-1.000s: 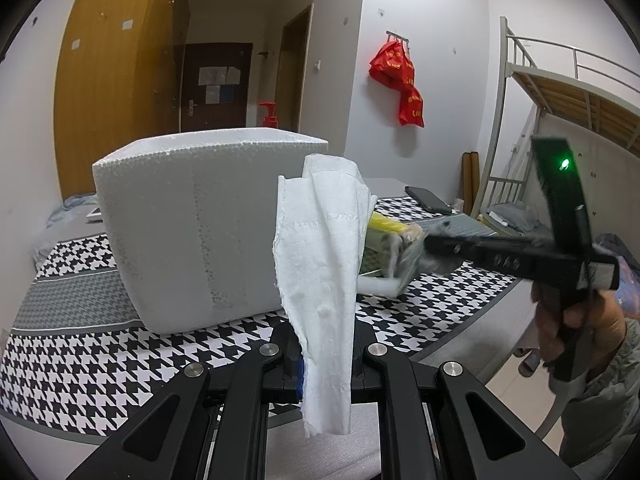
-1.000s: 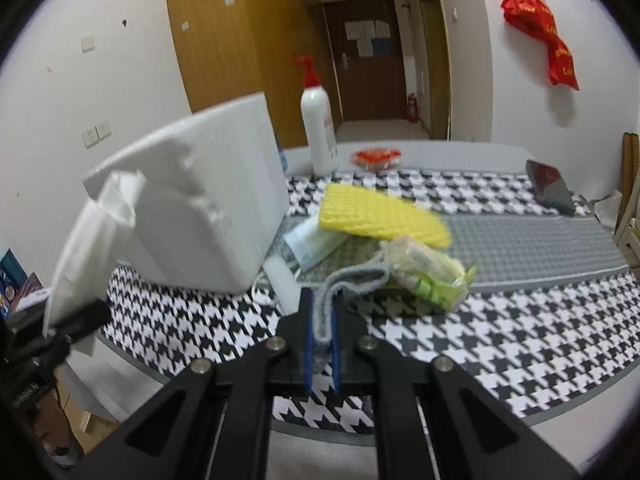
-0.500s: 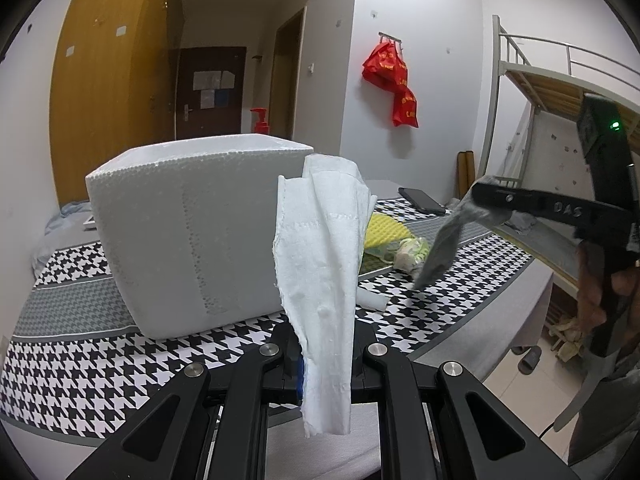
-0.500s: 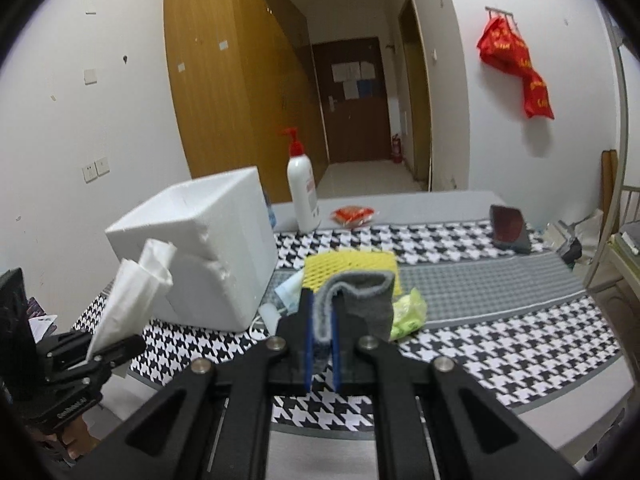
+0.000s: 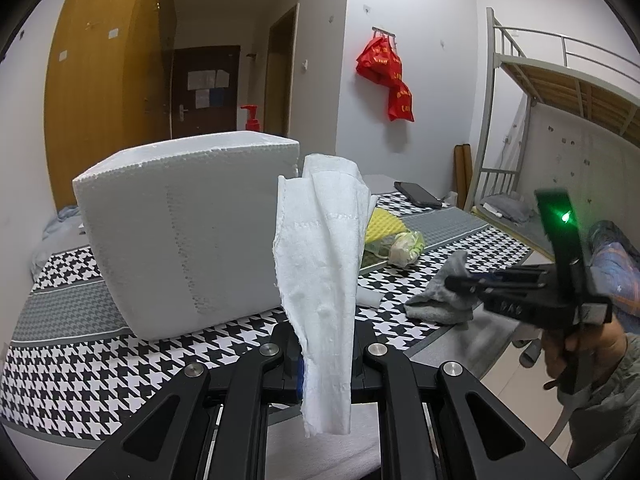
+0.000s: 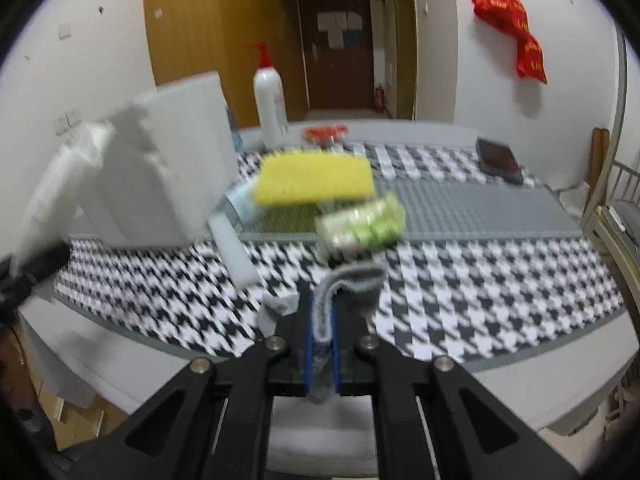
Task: Organize soft objects
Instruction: 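Lift the grey sock with the right tool off the table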
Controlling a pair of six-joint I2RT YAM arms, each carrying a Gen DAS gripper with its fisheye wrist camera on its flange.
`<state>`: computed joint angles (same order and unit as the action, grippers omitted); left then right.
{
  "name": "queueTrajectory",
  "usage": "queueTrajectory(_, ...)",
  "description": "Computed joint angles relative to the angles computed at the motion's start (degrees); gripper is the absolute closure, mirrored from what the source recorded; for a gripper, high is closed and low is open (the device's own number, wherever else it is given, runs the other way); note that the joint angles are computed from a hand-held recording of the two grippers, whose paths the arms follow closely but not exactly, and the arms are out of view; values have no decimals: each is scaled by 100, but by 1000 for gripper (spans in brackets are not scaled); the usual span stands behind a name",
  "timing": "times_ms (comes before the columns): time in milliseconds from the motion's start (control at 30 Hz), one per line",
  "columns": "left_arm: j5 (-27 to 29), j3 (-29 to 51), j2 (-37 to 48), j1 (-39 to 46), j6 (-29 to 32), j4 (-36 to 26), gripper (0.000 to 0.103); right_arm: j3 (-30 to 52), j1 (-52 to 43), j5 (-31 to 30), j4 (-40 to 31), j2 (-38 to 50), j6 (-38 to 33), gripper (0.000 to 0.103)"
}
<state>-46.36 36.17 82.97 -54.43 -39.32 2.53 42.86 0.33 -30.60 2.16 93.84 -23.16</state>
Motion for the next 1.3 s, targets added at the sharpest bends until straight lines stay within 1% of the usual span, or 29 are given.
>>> queueTrajectory(33,11,11,13,8,-1,-5,90,0,1,22,50,98,-21,82)
queueTrajectory(67,18,41,37,13,-3,-22,90,-20,4,35,93,163,-91,75)
queueTrajectory(100,20,63,60,20,-10,-35,90,-73,1,51,144,161,-151,56)
queueTrajectory(133,30,66,62,31,-12,-36,90,-182,3,80,318,145,-172,34)
queueTrajectory(200,41,83,86,43,-10,-29,90,-368,19,82,598,79,-171,21)
queueTrajectory(233,55,94,97,51,-3,-23,90,-461,27,74,724,28,-184,21)
queueTrajectory(300,64,122,131,50,9,-20,90,-499,88,96,753,-5,-243,20)
queueTrajectory(433,61,134,145,55,6,-28,90,-413,250,384,863,220,-196,20)
queueTrajectory(633,32,100,125,50,-62,-63,90,-282,359,492,940,501,-151,20)
queueTrajectory(733,39,109,114,56,-85,-105,90,-240,390,465,947,585,-122,20)
queueTrajectory(1133,29,189,142,51,-121,-212,90,-561,472,600,1500,537,51,22)
queueTrajectory(1300,19,217,156,41,-133,-241,90,-584,447,535,1536,536,17,22)
